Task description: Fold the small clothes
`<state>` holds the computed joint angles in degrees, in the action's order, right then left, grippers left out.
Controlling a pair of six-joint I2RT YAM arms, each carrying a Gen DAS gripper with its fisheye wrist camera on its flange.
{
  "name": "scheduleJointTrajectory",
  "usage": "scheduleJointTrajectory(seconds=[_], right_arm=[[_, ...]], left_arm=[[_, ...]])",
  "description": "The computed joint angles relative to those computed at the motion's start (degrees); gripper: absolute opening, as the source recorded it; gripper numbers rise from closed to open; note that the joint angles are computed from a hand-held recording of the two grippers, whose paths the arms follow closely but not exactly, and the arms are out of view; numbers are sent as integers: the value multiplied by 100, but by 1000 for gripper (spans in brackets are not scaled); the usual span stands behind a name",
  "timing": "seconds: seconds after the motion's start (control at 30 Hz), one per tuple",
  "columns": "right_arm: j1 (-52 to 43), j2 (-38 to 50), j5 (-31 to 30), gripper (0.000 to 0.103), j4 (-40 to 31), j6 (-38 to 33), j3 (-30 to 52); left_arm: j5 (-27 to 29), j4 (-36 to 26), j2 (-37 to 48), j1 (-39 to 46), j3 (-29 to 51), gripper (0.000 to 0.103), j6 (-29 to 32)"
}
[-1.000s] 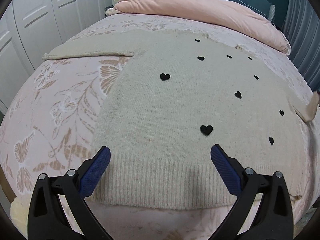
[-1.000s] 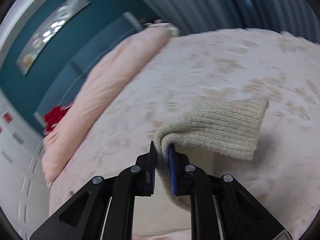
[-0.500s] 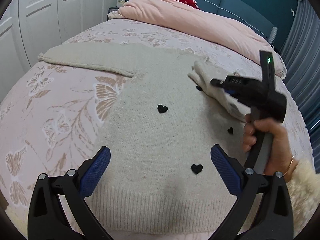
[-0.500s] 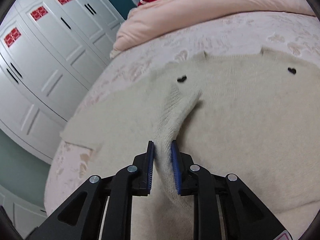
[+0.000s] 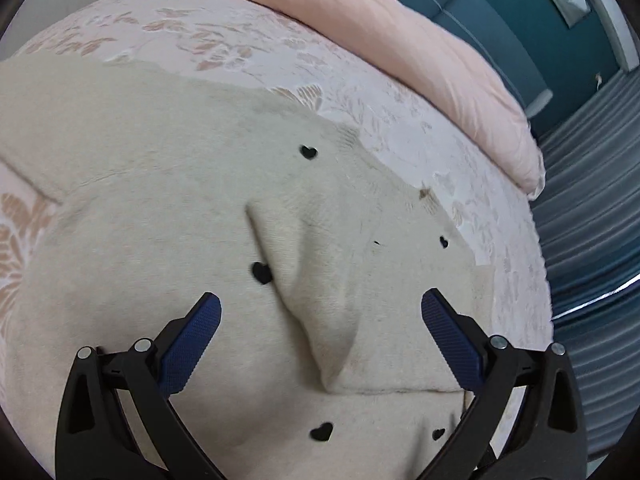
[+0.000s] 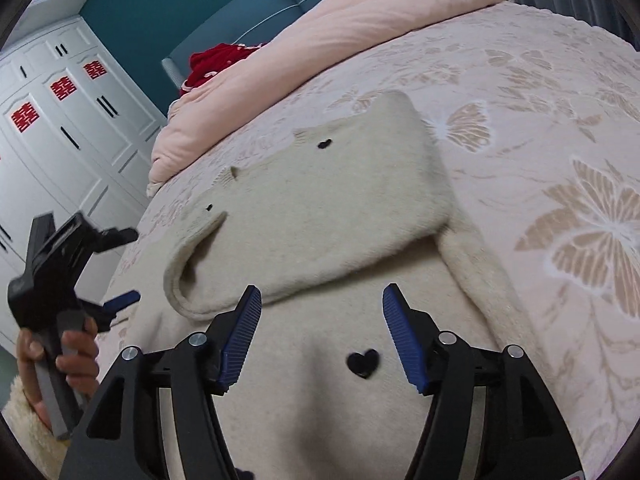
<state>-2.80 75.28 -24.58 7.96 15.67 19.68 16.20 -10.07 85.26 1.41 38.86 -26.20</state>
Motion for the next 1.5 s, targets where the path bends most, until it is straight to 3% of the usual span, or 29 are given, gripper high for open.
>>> scheduleJointTrajectory(seconds=[0.13, 0.2, 0.23, 0.27, 0.3, 0.43, 0.5, 0.6, 0.67, 0.7, 0.73, 0.77, 0.8, 0.9, 0.93, 0.97, 1.03, 1.07, 1.1, 1.13, 1.17, 1.27, 1.3, 1.33, 1.4, 1.5], right_arm=[[137, 427, 295, 66, 944, 13, -531], [4, 550, 162, 67, 1372, 27, -749], [-57, 577, 69, 69, 1433, 34, -758], [-140, 645, -50, 69, 1513, 20, -770], [-212, 674, -133, 69, 1567, 28, -796], [-635, 774, -778, 69, 1462, 191, -601], [-955, 1173, -1296, 71, 1823, 690, -408], [-1110, 2236, -1790, 74, 2596, 1900, 117], [-917, 2654, -1561, 74, 2876, 2453, 436], [-799, 2750, -1504, 61, 2870, 2553, 616], [-726, 2840, -1609, 7, 2823, 2584, 809], [-679, 2794, -1671, 9, 2658, 2566, 975], [-717, 2556, -1598, 8, 3000, 2803, 852], [-1156, 2115, -1676, 7, 4880, 3576, 145], [-1275, 2130, -1658, 7, 5064, 3536, 61], [-1292, 2220, -1551, 7, 4764, 3217, 117], [-1132, 2695, -1098, 7, 3009, 2231, 676], [-1093, 3040, -987, 4, 2515, 2011, 864], [-1226, 3258, -1281, 3, 2738, 2004, 763], [-1361, 3188, -1473, 11, 3194, 2118, 496], [-1429, 2858, -1439, 13, 2965, 2037, 371], [-1631, 1984, -1379, 20, 1917, 1287, 217], [-1686, 1748, -1285, 24, 1618, 1063, 195], [-1745, 1502, -1150, 36, 1300, 842, 169], [-1854, 1089, -816, 52, 975, 544, 90], [-1946, 891, -683, 53, 807, 227, 73]], left_arm=[[-1454, -260, 1499, -1100, 1062, 92, 140], [-1713, -479, 1886, -1125, 1336, 47, 276], [-1786, -491, 1850, -1012, 1325, 37, 278], [-1550, -400, 1704, -807, 1248, 13, 269], [-1120, -310, 1502, -542, 1154, 12, 305], [404, 574, 142, 609, 506, 12, 328], [952, 778, -270, 1020, 310, 12, 426], [1297, 1152, -30, 1345, 100, 12, 698], [1299, 1269, 535, 1407, 84, 12, 776], [1197, 1336, 756, 1386, 83, 12, 779], [1106, 1419, 867, 1345, 74, 12, 779], [1109, 1490, 810, 1325, 35, 12, 770], [1274, 1631, 679, 1331, 5, 12, 714], [1914, 2448, 87, 1445, -159, 14, 335], [2002, 2746, 22, 1457, -252, 16, 256], [1837, 2821, 100, 1376, -276, 19, 408], [1213, 2115, 930, 1166, 90, 22, 1042], [985, 1678, 1487, 1153, 319, 21, 1205], [781, 1627, 1925, 1187, 299, 16, 1221], [1151, 2070, 2075, 1447, -10, 17, 1222], [1463, 2797, 1936, 1707, -499, 18, 1082], [1736, 2704, 1662, 2013, -744, 17, 900], [1757, 2635, 1542, 2061, -782, 23, 848], [1698, 2539, 1430, 2057, -775, 30, 791], [1435, 2292, 1431, 1936, -527, 61, 750], [614, 2070, 1486, 1453, -119, 67, 779]])
